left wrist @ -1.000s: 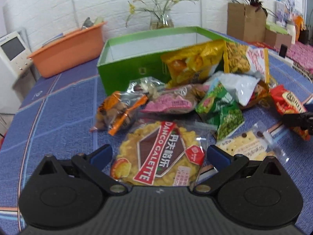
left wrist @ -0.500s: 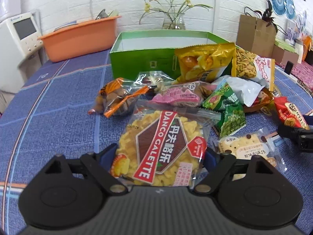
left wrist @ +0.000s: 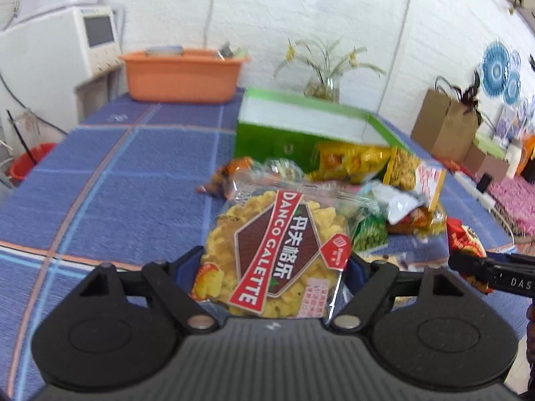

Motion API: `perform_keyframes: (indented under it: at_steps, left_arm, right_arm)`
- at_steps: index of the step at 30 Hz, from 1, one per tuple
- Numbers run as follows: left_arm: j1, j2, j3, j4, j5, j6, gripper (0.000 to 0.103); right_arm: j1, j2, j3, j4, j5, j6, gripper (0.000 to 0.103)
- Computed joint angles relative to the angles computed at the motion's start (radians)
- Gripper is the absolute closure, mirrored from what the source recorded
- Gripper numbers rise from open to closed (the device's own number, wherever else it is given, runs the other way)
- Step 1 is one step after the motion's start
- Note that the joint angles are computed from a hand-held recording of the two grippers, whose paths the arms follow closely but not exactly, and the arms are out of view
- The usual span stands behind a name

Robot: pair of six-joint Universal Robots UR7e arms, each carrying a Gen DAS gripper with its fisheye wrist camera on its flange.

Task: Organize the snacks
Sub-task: 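Carry both bags over the green box and open both tools to drop them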

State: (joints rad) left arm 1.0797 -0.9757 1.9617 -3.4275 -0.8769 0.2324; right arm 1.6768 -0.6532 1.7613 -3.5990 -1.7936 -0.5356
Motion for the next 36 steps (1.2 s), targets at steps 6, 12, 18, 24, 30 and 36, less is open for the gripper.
perform_keyframes:
  at_steps: [6, 12, 18, 24, 30, 36]
  left_arm:
    - [-0.044, 0.016, -0.091, -0.146, -0.020, 0.217, 0.022]
    - [-0.009, 0.230, -0.497, -0.127, -0.053, 0.367, 0.022]
    - [0.068, 0.410, -0.805, 0.113, -0.076, 0.320, 0.022]
    - [0.121, 0.502, -0.973, 0.313, -0.100, 0.269, 0.022]
    - [0.140, 0.559, -1.062, 0.371, -0.107, 0.277, 0.021]
    - [0.126, 0.573, -1.040, 0.250, -0.075, 0.396, 0.009]
  right_arm:
    - [-0.005, -0.063, -0.129, 0.239, 0.308, 0.148, 0.014]
    - [0.058, 0.133, -0.556, 0.308, 0.242, 0.024, 0.013]
    - [0.043, 0.349, -0.963, 0.668, -0.002, 0.018, 0.013]
    - [0.023, 0.452, -1.135, 0.805, -0.030, -0.010, 0.013]
    - [0.025, 0.493, -1.219, 0.866, -0.030, -0.081, 0.008]
    - [0.020, 0.460, -1.178, 0.877, 0.002, -0.052, 0.002]
